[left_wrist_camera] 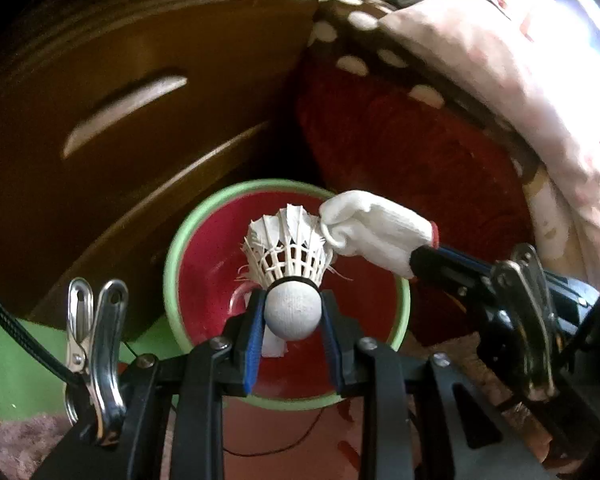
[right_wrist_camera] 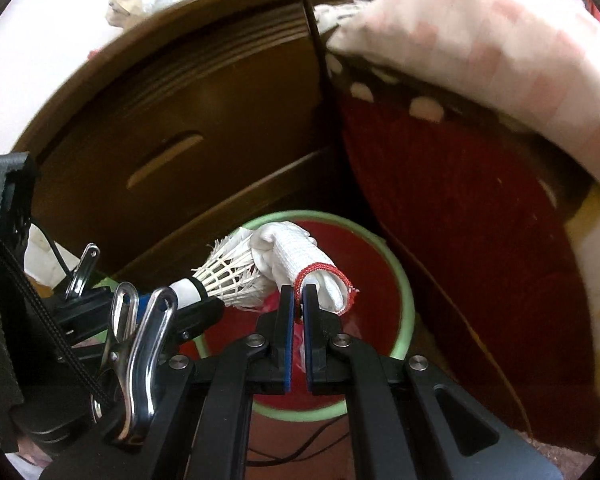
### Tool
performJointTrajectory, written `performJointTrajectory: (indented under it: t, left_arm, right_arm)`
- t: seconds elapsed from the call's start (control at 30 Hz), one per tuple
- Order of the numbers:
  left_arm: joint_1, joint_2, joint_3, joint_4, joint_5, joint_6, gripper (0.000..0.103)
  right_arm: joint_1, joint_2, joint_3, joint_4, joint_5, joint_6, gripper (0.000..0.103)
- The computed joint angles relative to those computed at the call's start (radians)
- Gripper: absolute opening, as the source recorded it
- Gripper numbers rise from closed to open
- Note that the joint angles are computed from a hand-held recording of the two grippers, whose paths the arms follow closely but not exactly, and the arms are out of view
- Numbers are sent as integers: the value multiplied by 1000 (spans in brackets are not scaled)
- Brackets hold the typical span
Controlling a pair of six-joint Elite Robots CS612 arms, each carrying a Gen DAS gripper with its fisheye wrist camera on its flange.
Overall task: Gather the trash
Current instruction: 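Open both grippers to drop the shuttlecock and glove into the bin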
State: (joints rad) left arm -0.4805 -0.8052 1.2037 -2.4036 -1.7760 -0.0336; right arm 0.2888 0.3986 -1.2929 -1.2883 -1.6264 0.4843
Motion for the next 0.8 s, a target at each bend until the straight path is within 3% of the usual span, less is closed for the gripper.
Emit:
performJointTrajectory:
  t: [0.8]
  left_arm:
    - [4, 19, -16, 55, 23, -2, 28]
  right_arm:
    - [-12, 7, 13, 5, 36, 1, 5]
